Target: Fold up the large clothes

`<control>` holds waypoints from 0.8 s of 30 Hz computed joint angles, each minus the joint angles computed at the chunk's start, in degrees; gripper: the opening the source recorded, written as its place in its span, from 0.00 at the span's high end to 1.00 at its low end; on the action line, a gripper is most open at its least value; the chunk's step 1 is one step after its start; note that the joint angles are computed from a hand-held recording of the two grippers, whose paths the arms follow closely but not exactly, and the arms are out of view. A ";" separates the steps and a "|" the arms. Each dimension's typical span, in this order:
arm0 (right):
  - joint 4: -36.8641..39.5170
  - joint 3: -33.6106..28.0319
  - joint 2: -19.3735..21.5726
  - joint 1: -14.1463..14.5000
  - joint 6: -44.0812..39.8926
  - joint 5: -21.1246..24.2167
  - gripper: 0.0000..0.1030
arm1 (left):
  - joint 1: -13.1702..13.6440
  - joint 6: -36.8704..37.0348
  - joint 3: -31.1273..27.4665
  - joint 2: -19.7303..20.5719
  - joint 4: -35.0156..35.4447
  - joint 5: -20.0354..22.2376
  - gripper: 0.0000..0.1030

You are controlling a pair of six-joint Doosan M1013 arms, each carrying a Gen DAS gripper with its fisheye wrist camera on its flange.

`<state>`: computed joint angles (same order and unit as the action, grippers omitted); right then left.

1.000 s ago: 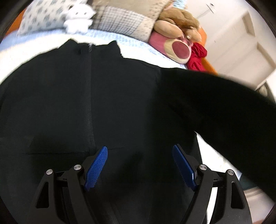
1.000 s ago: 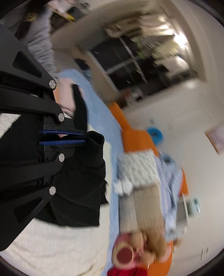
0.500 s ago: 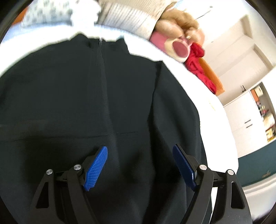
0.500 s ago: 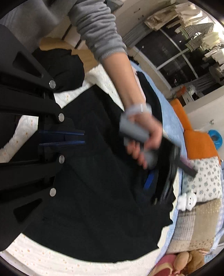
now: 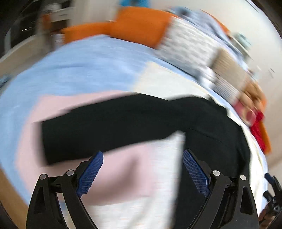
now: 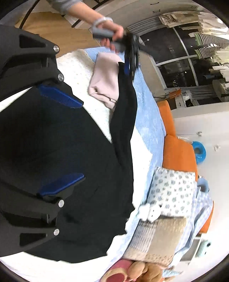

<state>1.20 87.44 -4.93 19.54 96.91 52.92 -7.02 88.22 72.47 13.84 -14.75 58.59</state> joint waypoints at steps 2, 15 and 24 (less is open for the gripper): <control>-0.18 -2.03 2.61 0.71 0.12 0.18 0.26 | 1.99 -2.18 1.01 -0.68 3.47 -1.32 0.10; 5.21 -12.58 15.05 3.52 -0.57 4.51 0.26 | 10.53 4.62 0.17 4.98 -14.60 2.06 0.12; 12.36 -23.31 24.53 -0.13 4.45 11.60 0.26 | 11.19 4.21 0.38 4.77 -16.39 -2.45 0.84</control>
<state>13.56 64.13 19.61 19.42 101.36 64.53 4.17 92.43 72.85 18.61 -31.13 56.14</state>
